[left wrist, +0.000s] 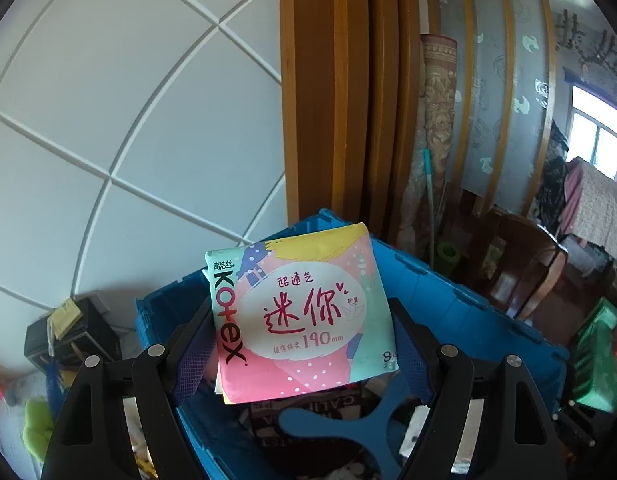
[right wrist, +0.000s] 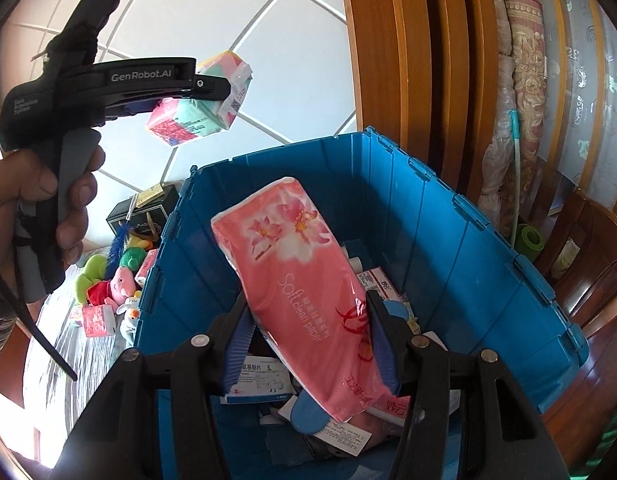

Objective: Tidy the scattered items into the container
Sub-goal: 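Open both tools to drop the Kotex pack and tissue pack into the bin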

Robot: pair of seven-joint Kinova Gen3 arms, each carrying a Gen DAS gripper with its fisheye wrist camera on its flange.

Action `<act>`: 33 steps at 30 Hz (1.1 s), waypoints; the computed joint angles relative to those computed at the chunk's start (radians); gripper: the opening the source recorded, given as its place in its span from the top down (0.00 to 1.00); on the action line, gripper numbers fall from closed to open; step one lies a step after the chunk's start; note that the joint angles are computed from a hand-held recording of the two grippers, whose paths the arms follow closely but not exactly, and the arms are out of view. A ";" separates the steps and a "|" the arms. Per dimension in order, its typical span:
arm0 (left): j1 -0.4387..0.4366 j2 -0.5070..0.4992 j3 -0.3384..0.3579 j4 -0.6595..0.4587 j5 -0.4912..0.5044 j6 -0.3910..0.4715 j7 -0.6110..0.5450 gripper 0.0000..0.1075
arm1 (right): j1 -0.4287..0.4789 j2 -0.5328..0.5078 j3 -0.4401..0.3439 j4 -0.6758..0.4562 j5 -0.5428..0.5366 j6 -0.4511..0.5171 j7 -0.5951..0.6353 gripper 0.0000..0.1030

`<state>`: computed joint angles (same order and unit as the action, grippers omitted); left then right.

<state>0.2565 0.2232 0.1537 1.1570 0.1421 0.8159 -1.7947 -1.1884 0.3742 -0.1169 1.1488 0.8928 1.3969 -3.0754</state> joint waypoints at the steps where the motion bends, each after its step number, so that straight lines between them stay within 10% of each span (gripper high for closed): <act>1: 0.006 0.013 0.002 -0.020 -0.005 0.010 0.000 0.26 | 0.002 -0.001 0.001 0.000 0.001 0.001 0.003 0.49; 29: 0.062 0.178 0.001 -0.255 -0.020 0.111 -0.002 0.26 | 0.058 0.002 0.010 -0.018 -0.018 0.022 0.048 0.48; 33: 0.038 0.214 0.023 -0.317 0.016 0.177 -0.023 0.11 | 0.074 0.037 0.021 -0.078 -0.066 0.050 0.120 0.35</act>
<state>0.2945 0.4377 0.1770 0.8404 0.1583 0.9925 -1.8179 -1.1144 0.4111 -0.0959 1.0707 0.8267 1.4467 -2.9558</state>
